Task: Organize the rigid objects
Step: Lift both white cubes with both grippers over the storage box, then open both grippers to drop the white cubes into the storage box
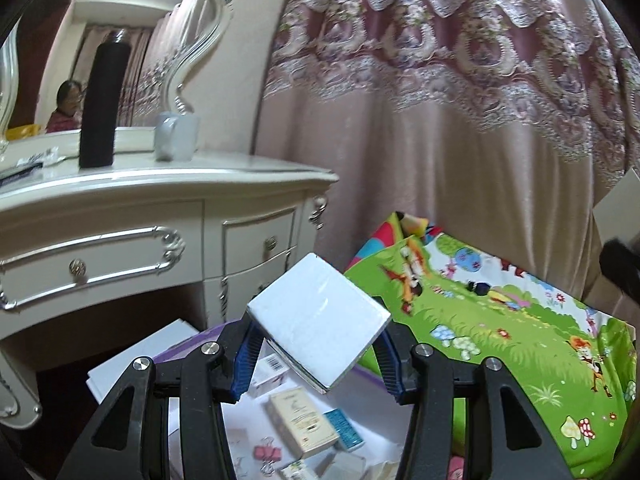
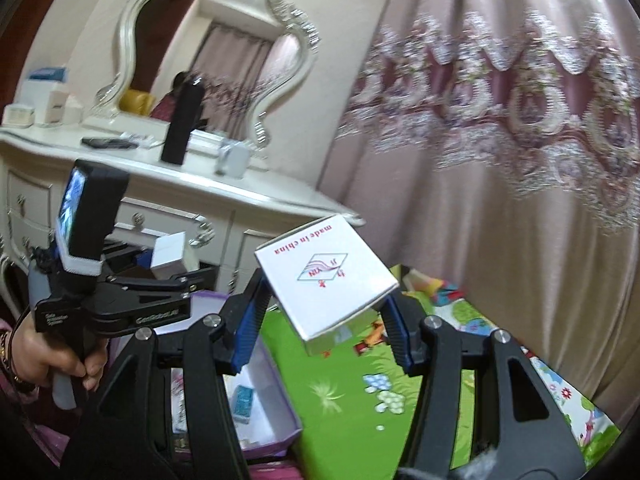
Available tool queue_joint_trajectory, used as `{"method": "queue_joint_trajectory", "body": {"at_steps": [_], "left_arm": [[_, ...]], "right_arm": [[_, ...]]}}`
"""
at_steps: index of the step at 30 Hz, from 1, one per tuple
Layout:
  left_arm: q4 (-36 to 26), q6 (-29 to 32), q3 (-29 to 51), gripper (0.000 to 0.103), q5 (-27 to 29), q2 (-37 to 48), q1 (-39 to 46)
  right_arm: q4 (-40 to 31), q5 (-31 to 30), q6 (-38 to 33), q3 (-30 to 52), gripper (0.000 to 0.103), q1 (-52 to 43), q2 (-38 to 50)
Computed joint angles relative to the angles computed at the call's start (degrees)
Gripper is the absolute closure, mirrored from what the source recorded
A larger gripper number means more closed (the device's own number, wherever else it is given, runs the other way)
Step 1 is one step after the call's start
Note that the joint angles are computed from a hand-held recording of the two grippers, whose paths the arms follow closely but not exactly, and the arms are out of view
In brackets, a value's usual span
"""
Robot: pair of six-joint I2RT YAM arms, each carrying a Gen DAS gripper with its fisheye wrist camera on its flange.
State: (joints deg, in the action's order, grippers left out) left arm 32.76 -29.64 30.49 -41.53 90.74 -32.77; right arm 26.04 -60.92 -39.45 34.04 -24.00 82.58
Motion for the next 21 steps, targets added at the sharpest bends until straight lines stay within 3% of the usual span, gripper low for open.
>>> {"method": "queue_joint_trajectory", "body": {"at_steps": [13,21], "left_arm": [[1.09,-4.76,-3.78,0.051,2.71,3.67,4.65],[-4.47,-8.03,-2.57,0.051,6.01,7.38,9.03]], "right_arm": [[-11.66,7.51,-16.57,-1.97,0.045,10.72,1.16],[-18.04,15.12,-18.86,3.28,0.045,17.39,10.43]]}}
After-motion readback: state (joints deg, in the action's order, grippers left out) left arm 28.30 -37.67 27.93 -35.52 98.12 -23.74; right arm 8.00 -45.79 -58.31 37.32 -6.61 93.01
